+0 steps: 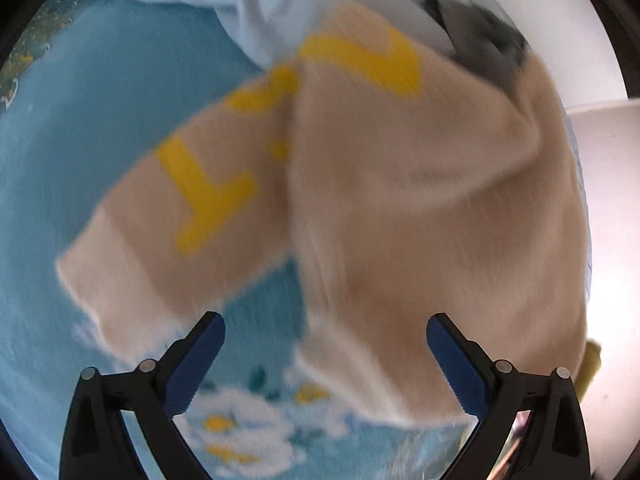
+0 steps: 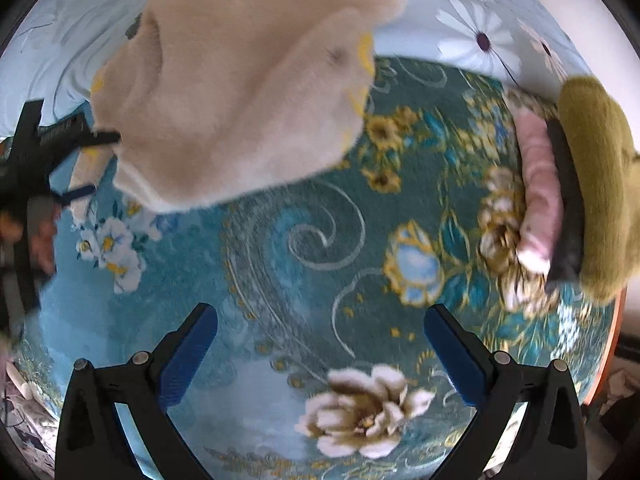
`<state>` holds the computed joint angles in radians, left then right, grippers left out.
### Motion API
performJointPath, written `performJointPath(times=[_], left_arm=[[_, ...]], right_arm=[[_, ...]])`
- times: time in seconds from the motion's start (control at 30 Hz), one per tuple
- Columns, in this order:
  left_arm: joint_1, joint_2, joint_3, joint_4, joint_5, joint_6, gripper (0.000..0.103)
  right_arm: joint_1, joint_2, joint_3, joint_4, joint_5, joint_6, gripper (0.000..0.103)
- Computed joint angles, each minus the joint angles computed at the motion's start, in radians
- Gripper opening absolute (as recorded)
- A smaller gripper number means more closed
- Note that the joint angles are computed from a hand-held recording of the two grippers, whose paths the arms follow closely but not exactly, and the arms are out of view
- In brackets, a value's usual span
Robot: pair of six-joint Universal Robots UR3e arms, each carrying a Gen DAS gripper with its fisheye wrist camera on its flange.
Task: Fold clothes
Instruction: 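Grasp the beige sweater's sleeve cuff with the left gripper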
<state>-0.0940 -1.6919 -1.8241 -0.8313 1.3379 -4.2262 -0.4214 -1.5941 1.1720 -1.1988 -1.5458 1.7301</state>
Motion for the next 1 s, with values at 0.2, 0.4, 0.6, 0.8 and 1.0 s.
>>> performJointPath(times=[0.2, 0.4, 0.6, 0.8, 1.0], left_arm=[[0.017, -0.109, 0.095, -0.028, 0.026, -0.037, 0.092], [-0.012, -0.184, 0.244, -0.142, 0.065, -0.082, 0.056], [0.019, -0.082, 0.127, -0.067, 0.019, -0.136, 0.015], [-0.022, 0.105, -0.007, 0.056, 0.045, -0.188, 0.013], [-0.186, 0.358, -0.138, 0.124, 0.149, -0.393, 0.012]], right_arm=[[-0.087, 0.012, -0.01, 0.01, -0.051, -0.013, 0.103], [-0.132, 0.05, -0.084, 0.027, -0.077, -0.028, 0.103], [-0.145, 0.082, -0.225, 0.137, -0.031, -0.067, 0.103], [-0.173, 0.121, -0.403, 0.302, 0.013, -0.098, 0.103], [-0.232, 0.117, -0.489, 0.443, 0.024, -0.165, 0.103]])
